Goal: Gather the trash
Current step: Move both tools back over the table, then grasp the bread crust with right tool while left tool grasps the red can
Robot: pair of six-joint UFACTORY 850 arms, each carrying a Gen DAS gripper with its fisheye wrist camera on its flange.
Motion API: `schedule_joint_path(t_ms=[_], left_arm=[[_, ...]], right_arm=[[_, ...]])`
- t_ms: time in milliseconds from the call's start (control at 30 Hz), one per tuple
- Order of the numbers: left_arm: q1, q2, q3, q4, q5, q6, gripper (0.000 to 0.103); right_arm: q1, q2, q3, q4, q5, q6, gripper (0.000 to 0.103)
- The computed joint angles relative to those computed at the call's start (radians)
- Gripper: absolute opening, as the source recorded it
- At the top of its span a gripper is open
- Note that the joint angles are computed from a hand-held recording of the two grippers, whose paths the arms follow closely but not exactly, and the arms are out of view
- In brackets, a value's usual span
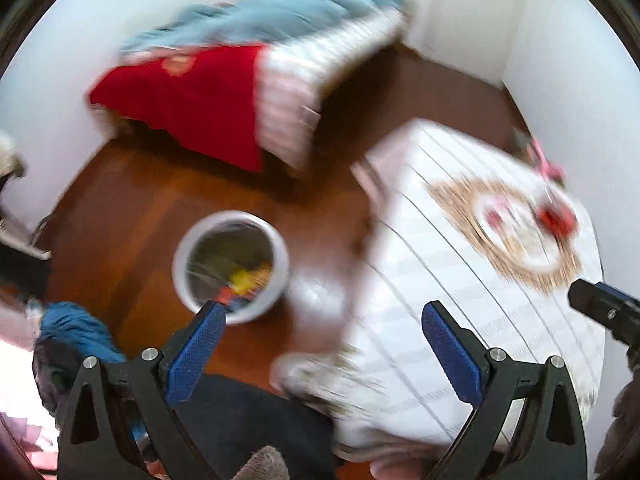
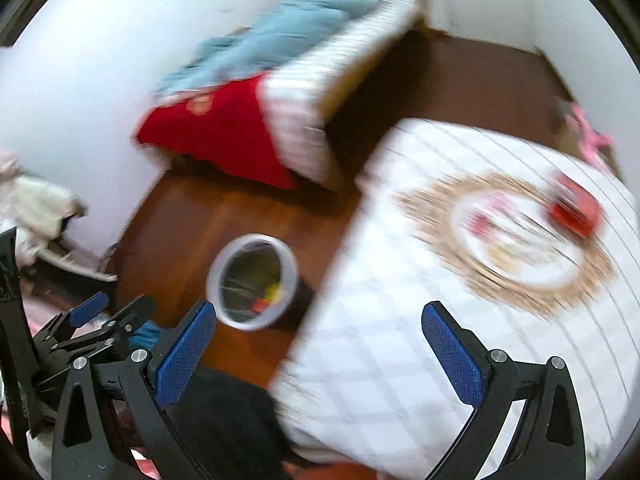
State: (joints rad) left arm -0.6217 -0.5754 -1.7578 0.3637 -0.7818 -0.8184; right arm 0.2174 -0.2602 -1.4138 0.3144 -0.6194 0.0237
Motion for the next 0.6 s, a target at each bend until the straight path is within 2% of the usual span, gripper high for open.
schedule_joint_path(t_ms=[167, 267, 367, 433, 567, 600], left_arm=[[-0.098, -0.199, -0.188, -0.146, -0.074, 0.197, 0.101], [-0.14, -0.282, -0.278, -0.195, -0.122, 0.262, 0.101], [-0.172, -0.359, -0.368, -0.211, -0.174, 0.307, 0.101], [-0.185, -0.387, -0.403, -0.214, -0.197, 0.318, 0.101], [-0.196, -0.426, -0.452, -0.214, -0.233, 0.332, 0.101], [-0.197, -0.439, -0.472, -0.214, -0.242, 0.332, 0.101]], right_arm=[[-0.154, 0.106, 0.207, -0.137, -0.071, 0.114, 0.103], [-0.243, 0.153, 0.323, -0.205, -0.07, 0.18, 0.103], [-0.329, 0.176, 0.421, -0.205, -0.037, 0.195, 0.099], [-0.358, 0.18, 0.468, -0.2, 0.004, 0.195, 0.09], [-0.375, 0.196, 0.533, -0.212, 0.112, 0.215, 0.085], [-0.377, 0.196, 0.541, -0.2, 0.127, 0.212, 0.077]])
